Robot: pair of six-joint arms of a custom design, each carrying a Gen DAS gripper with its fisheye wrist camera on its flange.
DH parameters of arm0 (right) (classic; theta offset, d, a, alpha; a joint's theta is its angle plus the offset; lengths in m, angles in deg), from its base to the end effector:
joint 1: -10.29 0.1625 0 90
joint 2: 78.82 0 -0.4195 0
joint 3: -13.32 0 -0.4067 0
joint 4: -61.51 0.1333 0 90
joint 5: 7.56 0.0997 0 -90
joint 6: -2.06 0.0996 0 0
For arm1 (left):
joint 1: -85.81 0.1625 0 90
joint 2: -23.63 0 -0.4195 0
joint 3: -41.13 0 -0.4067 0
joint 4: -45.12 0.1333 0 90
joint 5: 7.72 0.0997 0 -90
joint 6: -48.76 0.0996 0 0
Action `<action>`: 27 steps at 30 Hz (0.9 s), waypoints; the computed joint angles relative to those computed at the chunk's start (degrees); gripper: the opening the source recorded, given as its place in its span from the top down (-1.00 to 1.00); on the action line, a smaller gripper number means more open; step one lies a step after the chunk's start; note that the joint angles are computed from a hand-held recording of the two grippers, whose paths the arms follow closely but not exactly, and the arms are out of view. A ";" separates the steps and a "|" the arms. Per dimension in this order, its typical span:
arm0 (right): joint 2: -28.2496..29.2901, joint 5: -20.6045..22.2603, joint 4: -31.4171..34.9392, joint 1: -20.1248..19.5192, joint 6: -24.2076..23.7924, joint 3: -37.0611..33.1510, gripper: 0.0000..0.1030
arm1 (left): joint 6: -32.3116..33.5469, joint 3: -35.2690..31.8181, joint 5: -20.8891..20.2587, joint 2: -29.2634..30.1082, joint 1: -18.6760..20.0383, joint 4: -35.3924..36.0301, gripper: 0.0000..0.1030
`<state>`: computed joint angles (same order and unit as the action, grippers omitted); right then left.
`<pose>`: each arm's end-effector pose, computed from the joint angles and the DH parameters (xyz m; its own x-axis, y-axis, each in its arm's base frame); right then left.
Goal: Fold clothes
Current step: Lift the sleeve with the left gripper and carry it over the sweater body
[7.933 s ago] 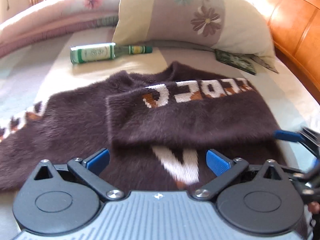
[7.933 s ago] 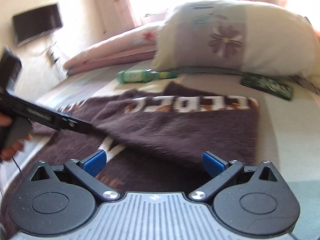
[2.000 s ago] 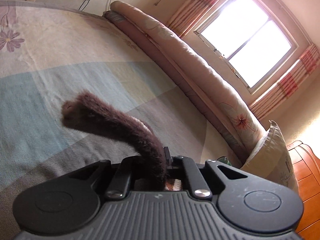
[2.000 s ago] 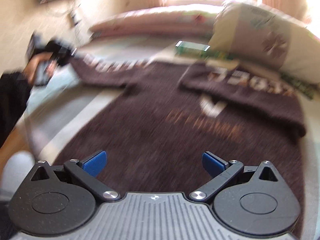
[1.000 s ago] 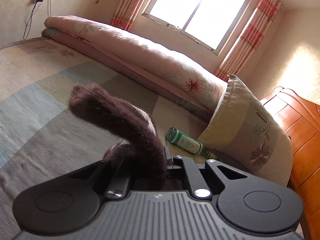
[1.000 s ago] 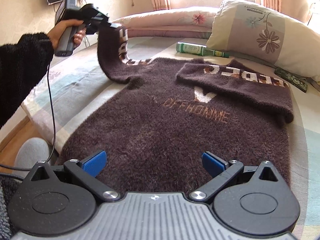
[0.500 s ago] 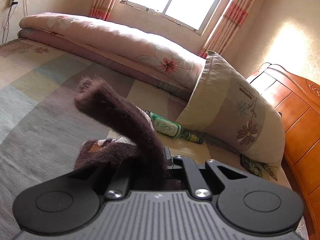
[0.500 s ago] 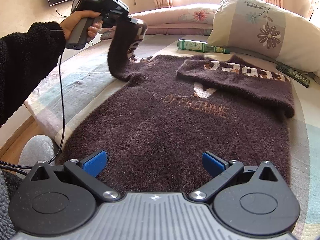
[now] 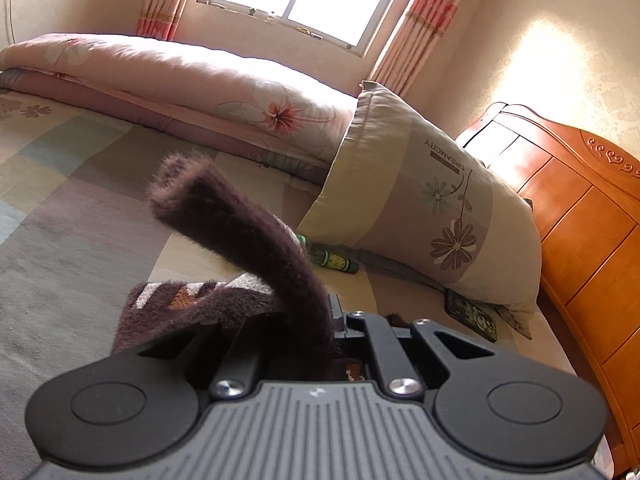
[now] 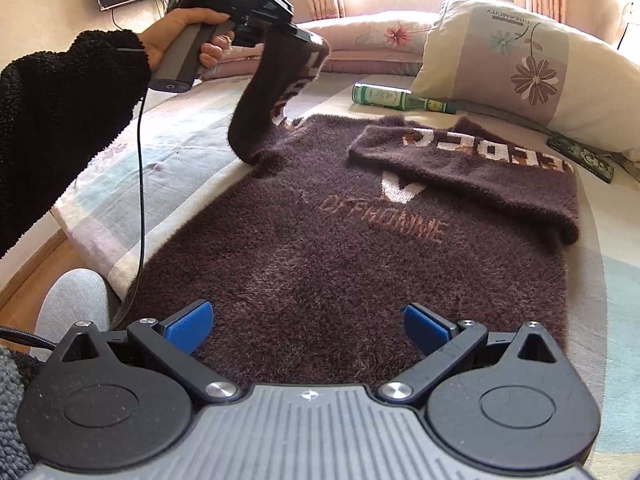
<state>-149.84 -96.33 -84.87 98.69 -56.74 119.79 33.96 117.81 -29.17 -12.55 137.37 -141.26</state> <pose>0.1187 -0.6000 0.2659 -0.5401 -0.7881 0.2952 -0.8415 0.5010 -0.2022 -0.2793 -0.7154 0.2081 -0.8291 -0.4759 -0.2933 0.1416 0.3287 -0.9338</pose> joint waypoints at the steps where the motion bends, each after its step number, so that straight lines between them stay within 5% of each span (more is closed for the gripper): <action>1: -0.10 0.26 0.05 -0.17 0.02 -0.04 -1.00 | -0.10 -0.67 -0.19 0.43 0.02 0.54 0.85; 27: -0.54 3.92 1.03 -4.07 2.33 -1.54 -1.00 | -3.40 -18.75 -2.15 10.19 1.10 20.04 0.85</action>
